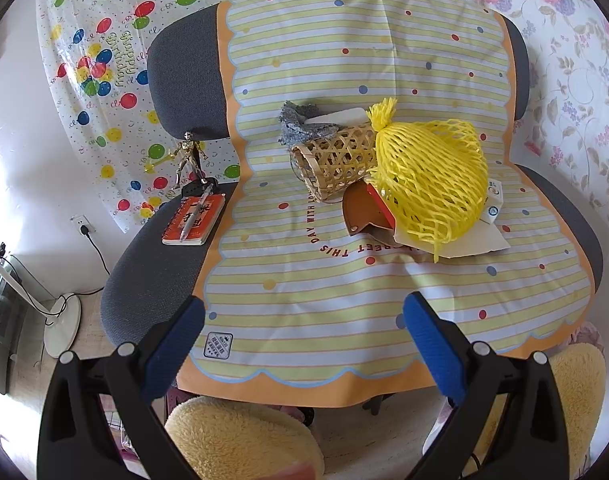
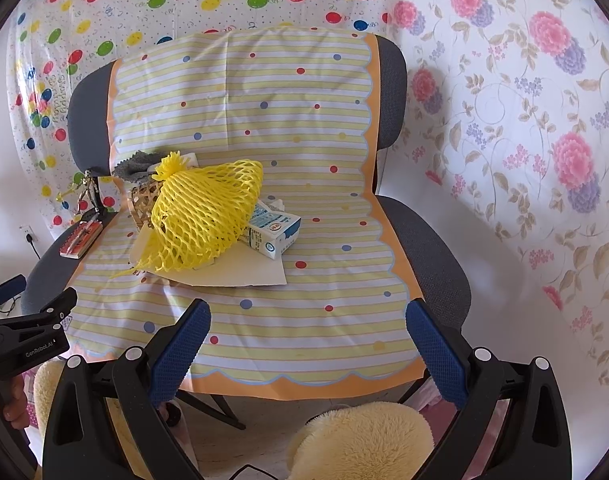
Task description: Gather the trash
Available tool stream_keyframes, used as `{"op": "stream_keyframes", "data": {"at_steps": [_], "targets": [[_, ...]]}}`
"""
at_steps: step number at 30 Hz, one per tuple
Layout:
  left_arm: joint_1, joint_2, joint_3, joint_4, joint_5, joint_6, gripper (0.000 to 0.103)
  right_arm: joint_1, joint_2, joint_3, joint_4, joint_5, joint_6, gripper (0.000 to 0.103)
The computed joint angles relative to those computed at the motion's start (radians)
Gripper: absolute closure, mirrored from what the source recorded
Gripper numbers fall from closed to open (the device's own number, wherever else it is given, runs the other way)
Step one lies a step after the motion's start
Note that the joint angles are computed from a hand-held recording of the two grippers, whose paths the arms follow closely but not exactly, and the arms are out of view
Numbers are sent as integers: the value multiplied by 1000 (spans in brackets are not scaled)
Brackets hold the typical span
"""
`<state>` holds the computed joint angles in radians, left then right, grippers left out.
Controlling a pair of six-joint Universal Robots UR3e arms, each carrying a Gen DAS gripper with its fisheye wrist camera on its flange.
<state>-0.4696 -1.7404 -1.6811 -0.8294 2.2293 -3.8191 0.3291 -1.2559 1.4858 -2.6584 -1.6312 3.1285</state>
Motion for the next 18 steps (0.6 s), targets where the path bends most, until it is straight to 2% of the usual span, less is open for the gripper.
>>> {"op": "stream_keyframes", "data": {"at_steps": [18], "targets": [[3, 1, -5, 4, -5, 2, 6, -2, 1, -3, 4, 3, -2, 6]]}}
